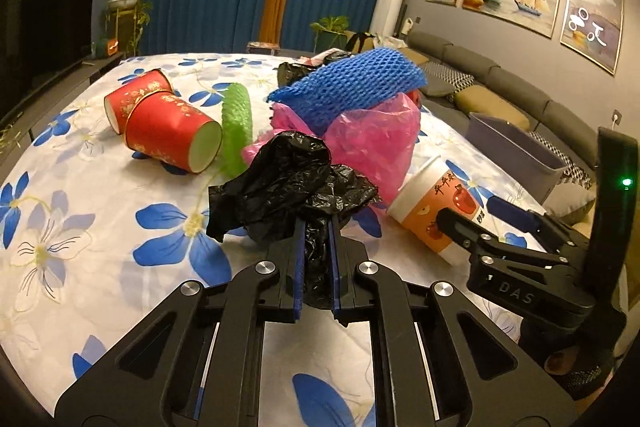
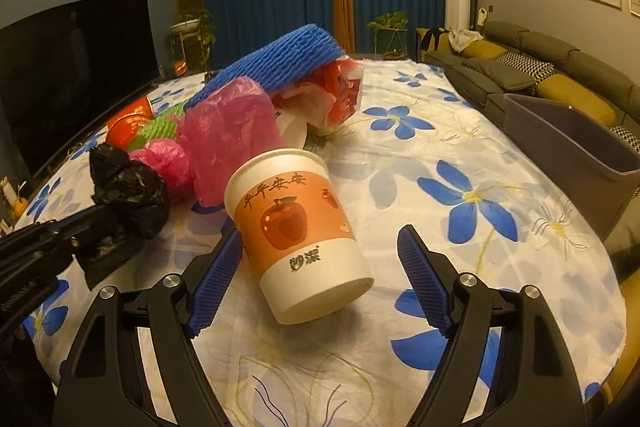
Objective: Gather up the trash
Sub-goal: 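Grasp the black plastic bag with the left tool while the right tool grasps the orange-and-white paper cup, then carry the black bag and paper cup with both tools over the grey bin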
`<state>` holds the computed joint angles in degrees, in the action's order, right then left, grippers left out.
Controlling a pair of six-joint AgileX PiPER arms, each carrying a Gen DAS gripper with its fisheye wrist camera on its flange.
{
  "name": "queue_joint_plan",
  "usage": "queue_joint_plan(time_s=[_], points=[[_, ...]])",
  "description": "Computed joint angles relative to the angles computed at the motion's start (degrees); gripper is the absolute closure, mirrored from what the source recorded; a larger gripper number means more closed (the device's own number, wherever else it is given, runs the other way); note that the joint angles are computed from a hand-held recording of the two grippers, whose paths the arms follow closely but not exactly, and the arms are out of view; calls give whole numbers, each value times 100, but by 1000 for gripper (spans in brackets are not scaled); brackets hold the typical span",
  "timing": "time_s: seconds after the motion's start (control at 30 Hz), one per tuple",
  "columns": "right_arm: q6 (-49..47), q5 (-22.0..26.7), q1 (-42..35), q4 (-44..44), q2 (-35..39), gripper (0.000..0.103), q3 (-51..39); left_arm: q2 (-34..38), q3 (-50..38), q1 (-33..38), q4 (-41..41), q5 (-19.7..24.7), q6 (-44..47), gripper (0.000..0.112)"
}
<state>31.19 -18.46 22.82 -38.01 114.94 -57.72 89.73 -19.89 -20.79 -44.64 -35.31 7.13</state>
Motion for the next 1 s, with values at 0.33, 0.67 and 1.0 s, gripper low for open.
queue_joint_plan(time_s=[0.33,0.67,1.0], points=[[1039,79,-70,-1075,162,40,-234,33,-63,-68,-50,32,21,103],[251,-407,-544,-309,-342,41,480,21,-147,-215,-229,22,213,103],[-367,-717,-750,568,-686,41,857,-268,-291,-804,-1065,-61,1033,103]])
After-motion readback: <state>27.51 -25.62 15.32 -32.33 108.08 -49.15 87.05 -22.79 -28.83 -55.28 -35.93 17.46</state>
